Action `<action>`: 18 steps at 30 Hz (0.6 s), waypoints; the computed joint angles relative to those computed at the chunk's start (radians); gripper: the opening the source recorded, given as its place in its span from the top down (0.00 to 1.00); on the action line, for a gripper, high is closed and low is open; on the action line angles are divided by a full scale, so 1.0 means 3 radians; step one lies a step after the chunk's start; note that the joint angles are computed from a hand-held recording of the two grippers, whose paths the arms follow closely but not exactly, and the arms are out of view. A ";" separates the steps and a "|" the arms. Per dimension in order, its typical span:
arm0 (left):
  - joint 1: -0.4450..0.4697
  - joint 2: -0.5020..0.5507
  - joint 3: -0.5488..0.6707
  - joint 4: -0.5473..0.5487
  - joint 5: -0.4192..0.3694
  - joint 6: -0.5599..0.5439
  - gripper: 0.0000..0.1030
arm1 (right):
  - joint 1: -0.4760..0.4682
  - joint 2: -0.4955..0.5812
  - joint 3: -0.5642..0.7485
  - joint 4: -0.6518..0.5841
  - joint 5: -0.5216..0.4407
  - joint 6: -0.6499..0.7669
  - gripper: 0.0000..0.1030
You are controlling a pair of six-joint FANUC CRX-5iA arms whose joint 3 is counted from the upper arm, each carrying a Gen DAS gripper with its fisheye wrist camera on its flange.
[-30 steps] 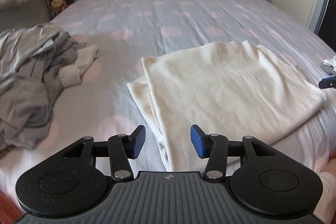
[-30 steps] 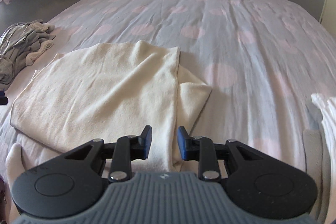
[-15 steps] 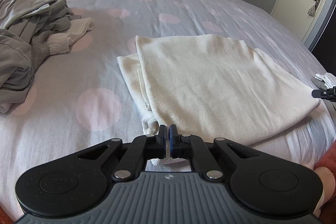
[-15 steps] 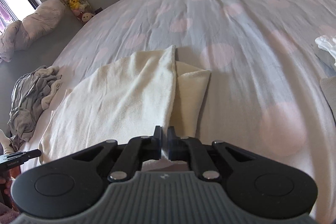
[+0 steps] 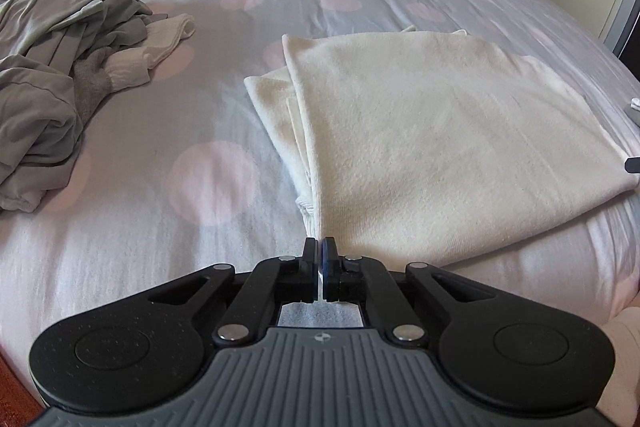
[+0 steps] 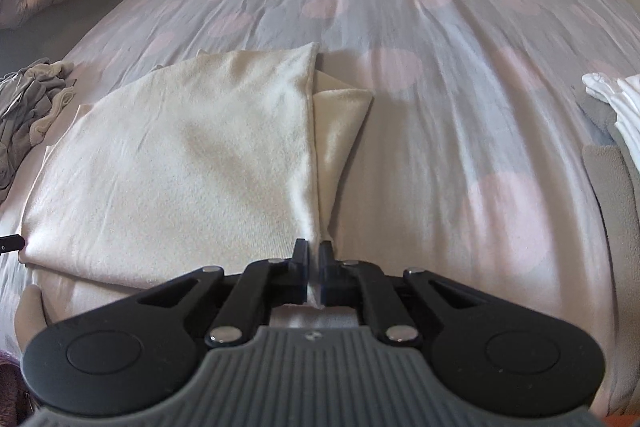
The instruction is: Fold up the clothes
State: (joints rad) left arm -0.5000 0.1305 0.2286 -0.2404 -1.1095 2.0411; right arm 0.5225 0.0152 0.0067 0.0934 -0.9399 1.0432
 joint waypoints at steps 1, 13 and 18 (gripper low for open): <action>-0.0016 0.0016 0.0017 -0.0026 -0.0019 0.0006 1.00 | -0.0008 0.0016 0.0013 -0.0020 -0.0019 0.0001 0.94; -0.0357 0.0018 0.0203 -0.0618 -0.0184 0.0381 0.69 | 0.0072 -0.0219 -0.0309 0.0180 0.0438 -0.0141 0.54; -0.0518 0.0041 0.0306 -0.0974 -0.0272 0.0567 0.43 | 0.0192 -0.0354 -0.0568 0.0734 0.0691 -0.0647 0.24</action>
